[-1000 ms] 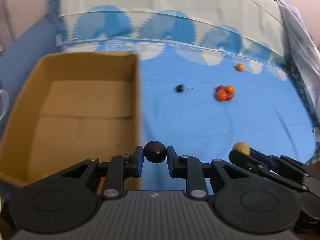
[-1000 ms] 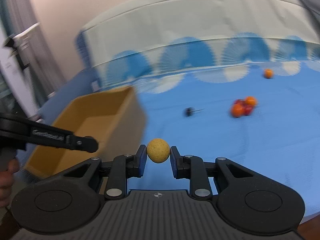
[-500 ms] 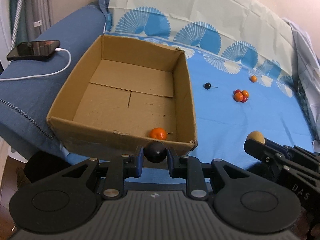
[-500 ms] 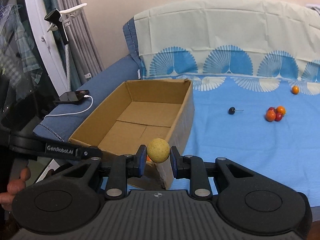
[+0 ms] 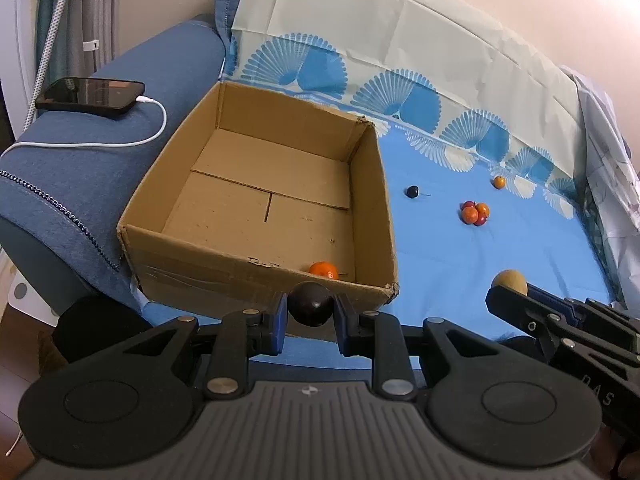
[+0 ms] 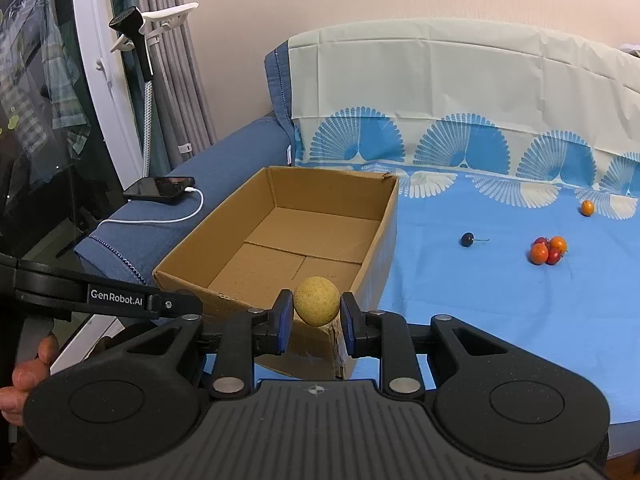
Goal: Organize fruits
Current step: 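Carry the black cherry and yellow fruit over the cardboard box, then open both tools to drop the cherry and yellow fruit into the box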
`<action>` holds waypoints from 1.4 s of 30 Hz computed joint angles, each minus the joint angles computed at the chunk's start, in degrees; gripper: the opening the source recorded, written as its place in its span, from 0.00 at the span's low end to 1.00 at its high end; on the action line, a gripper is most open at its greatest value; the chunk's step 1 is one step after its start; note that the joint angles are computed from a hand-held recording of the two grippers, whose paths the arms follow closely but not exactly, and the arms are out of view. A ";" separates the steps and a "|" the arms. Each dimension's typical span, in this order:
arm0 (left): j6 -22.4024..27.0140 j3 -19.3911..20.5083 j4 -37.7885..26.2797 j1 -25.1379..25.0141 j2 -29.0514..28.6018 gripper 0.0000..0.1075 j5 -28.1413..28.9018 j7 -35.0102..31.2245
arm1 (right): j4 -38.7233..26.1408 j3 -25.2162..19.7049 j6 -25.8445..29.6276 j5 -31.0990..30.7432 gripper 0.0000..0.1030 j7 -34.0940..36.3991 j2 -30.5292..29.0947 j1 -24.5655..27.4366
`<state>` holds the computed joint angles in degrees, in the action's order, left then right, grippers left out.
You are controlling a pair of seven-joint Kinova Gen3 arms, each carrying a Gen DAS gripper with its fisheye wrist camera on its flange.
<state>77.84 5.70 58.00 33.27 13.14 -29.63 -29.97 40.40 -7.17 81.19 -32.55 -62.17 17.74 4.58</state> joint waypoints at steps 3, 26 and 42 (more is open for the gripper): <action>-0.22 -0.03 0.23 -0.14 -0.15 0.25 0.19 0.31 | 0.36 0.03 -0.21 0.28 0.26 0.14 -0.20 -0.28; -0.33 -1.19 -1.31 -3.22 0.68 0.25 1.89 -0.68 | -3.60 -0.31 0.25 4.33 0.26 -1.21 2.67 -3.70; -1.03 -4.09 -7.22 -8.16 5.05 0.25 5.11 -5.71 | -17.63 -1.07 4.92 10.01 0.26 -6.21 12.56 -10.34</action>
<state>76.81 1.61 50.79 25.12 18.20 -24.52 -35.68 22.78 -8.24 86.11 -22.54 -68.38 30.30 -5.76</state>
